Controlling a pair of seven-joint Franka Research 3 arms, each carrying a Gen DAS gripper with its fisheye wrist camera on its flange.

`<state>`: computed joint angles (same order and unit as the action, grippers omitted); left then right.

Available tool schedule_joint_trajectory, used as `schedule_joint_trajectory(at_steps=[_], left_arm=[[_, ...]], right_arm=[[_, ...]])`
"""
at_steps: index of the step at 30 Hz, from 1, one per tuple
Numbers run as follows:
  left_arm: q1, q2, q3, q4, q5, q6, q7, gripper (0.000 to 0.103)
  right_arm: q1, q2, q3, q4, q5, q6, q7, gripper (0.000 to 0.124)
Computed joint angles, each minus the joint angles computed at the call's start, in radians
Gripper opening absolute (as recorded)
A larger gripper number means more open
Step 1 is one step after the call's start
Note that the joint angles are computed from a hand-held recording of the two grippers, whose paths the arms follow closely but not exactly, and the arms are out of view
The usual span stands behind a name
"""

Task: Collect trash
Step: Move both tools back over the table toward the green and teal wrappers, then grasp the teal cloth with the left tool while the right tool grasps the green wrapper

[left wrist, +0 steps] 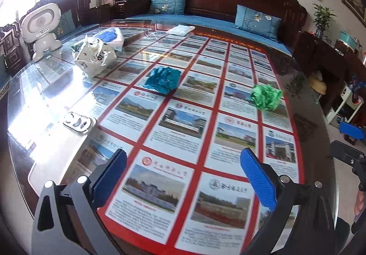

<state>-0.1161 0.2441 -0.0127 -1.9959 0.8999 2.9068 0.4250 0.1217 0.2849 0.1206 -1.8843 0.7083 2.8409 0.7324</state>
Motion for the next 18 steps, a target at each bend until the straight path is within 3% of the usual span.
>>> schedule_joint_trajectory(at_steps=[2,7,13,18], left_arm=[[0.008,0.032,0.012,0.043,-0.002,-0.019,-0.004,0.099],[0.051,0.111,-0.012,0.123,-0.155,0.010,0.120,0.099],[0.056,0.196,-0.018,0.226,-0.284,-0.011,0.250,0.099],[0.053,0.242,-0.013,0.288,-0.354,-0.034,0.325,0.099]], right_arm=[[0.047,0.072,-0.048,0.086,-0.114,-0.025,0.128,0.094],[0.133,0.292,-0.148,0.390,-0.368,-0.139,0.422,0.094],[0.152,0.482,-0.167,0.682,-0.520,-0.278,0.599,0.094],[0.159,0.545,-0.177,0.779,-0.598,-0.323,0.683,0.088]])
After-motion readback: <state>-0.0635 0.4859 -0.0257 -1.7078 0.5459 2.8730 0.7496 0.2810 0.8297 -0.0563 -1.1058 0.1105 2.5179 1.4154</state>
